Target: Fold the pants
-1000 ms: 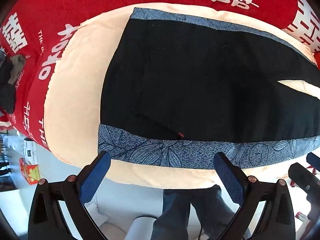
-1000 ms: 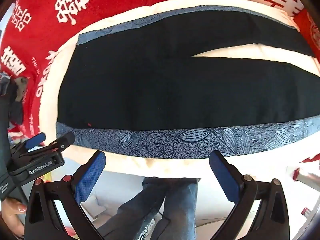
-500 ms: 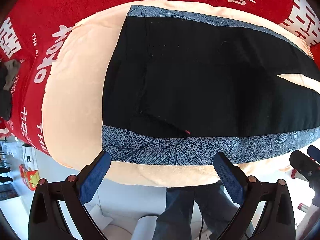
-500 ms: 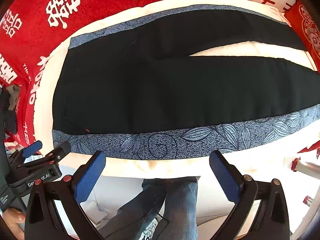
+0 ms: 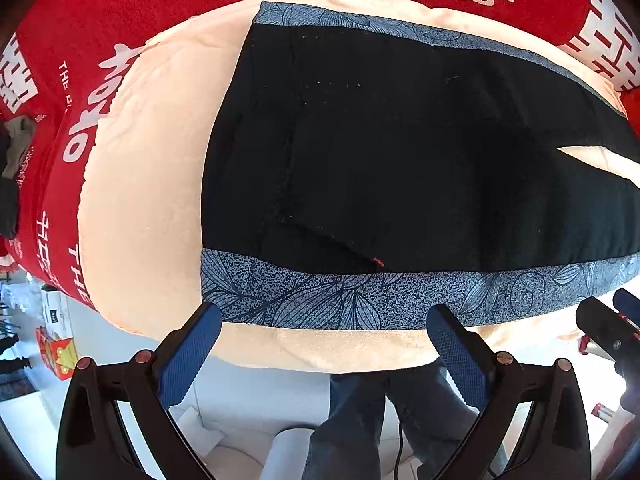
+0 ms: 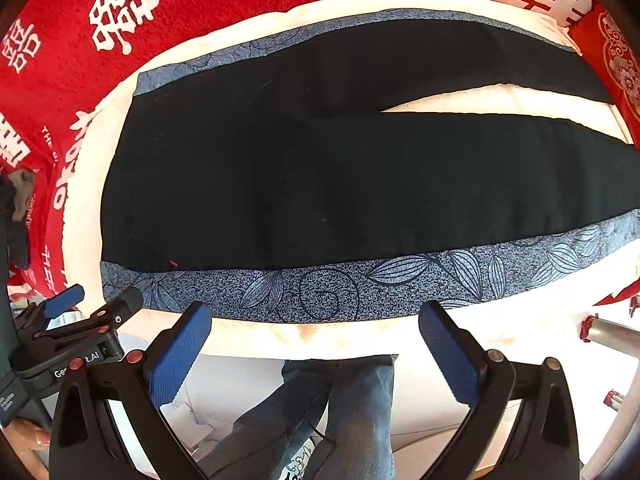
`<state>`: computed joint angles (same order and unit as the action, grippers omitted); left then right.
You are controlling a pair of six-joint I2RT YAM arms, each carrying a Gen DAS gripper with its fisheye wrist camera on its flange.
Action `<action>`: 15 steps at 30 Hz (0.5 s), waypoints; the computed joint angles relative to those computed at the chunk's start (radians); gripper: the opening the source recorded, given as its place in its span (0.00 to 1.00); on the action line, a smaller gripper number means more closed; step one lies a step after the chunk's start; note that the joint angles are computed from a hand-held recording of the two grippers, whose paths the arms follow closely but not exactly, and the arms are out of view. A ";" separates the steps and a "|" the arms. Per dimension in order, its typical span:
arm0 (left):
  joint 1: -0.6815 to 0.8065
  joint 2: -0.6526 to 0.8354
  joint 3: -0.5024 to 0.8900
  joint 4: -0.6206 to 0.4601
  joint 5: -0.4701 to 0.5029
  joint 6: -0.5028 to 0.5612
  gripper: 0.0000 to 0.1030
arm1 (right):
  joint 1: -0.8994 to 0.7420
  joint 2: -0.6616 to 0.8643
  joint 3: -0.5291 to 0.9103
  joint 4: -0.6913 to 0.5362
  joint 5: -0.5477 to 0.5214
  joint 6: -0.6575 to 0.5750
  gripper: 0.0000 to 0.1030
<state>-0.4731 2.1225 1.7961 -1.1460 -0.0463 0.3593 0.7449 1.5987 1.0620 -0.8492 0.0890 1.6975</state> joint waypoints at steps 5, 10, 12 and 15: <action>0.006 0.001 0.006 -0.004 0.013 0.002 1.00 | 0.000 0.008 0.006 -0.006 0.002 0.004 1.00; 0.007 -0.003 0.000 0.000 0.015 0.007 1.00 | 0.002 0.011 0.009 -0.010 0.008 0.012 1.00; 0.009 -0.005 -0.004 0.002 0.015 0.008 1.00 | 0.002 0.012 0.009 -0.011 0.008 0.010 1.00; 0.006 -0.009 -0.009 0.005 0.013 0.005 1.00 | 0.004 0.011 0.006 -0.008 0.009 0.015 1.00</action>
